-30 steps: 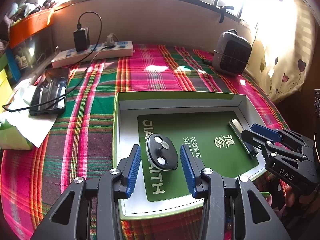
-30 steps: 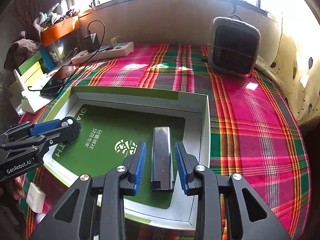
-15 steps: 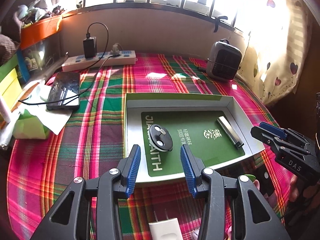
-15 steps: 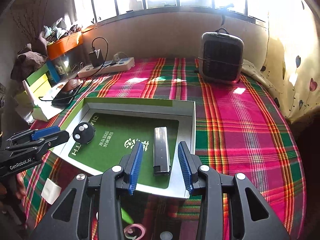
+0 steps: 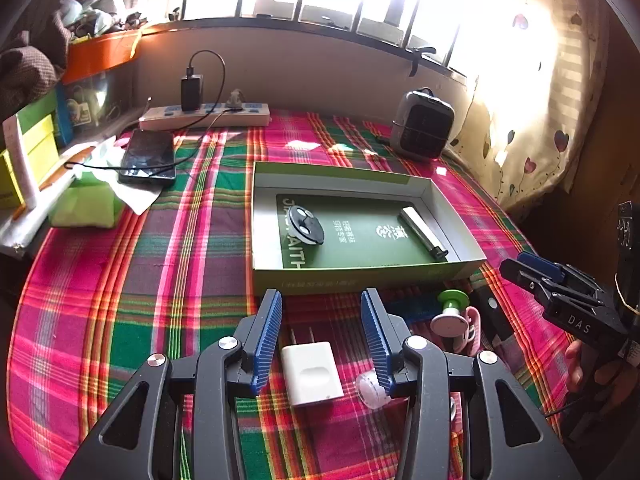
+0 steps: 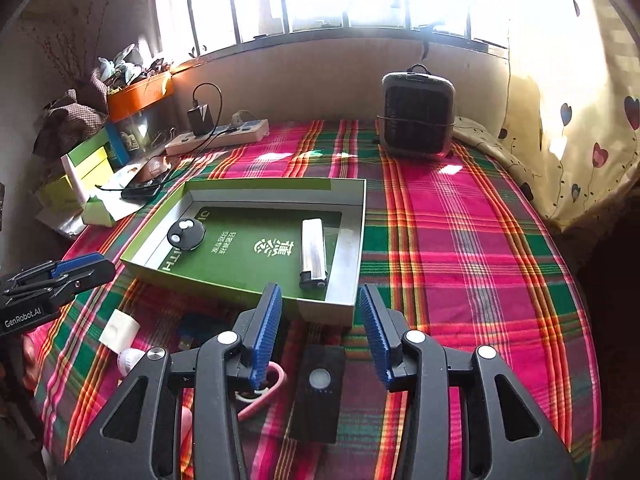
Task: Organize rigid objects
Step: 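Grasp the black textured device with the right tool while the left tool approaches the red-capped bottle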
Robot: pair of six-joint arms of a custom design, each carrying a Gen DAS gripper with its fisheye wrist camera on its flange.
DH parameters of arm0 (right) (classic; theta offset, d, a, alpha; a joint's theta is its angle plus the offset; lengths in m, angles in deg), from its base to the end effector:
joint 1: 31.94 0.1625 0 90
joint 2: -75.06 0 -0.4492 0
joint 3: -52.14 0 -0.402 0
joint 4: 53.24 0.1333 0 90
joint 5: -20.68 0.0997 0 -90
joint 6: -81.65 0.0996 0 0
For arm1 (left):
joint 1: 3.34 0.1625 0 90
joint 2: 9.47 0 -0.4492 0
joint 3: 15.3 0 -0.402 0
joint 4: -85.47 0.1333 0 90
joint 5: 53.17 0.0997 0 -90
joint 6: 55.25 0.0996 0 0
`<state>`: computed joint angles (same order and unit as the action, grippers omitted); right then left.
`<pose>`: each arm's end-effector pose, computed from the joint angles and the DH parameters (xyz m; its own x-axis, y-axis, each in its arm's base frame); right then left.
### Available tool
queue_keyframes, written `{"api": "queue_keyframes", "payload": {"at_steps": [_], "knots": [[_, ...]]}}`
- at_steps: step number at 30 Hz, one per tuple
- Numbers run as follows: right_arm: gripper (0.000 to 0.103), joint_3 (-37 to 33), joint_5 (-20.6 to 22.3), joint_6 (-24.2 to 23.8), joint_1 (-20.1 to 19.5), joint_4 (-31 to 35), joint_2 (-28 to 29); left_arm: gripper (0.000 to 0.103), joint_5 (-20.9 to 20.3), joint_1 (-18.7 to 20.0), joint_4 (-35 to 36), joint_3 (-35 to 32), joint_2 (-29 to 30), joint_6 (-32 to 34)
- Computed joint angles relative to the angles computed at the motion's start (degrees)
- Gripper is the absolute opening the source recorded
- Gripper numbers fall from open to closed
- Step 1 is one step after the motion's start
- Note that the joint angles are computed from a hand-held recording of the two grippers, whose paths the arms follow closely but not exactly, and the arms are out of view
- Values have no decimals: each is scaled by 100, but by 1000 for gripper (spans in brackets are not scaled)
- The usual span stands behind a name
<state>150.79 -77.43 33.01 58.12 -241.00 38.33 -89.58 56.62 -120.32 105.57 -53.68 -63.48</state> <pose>0.1200 -0.6877 0.0549 -0.6536 -0.5546 0.5150 -0.7437 0.5969 -0.3011 -0.0802 -0.5651 0.1016 -0.8158 -0.2372 -0.5275 0.2744 0.6442 -0.7139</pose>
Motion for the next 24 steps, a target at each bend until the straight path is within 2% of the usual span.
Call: {"api": "queue_keyframes", "payload": {"at_steps": [11,24], "knots": [[51,403,-28,33,-242,-71,-148,41,-63,-179,-155,528,65,-665],[51,200,-599,-18,-171,55,83,42,-336,-293,115,629,194,-1074]]}}
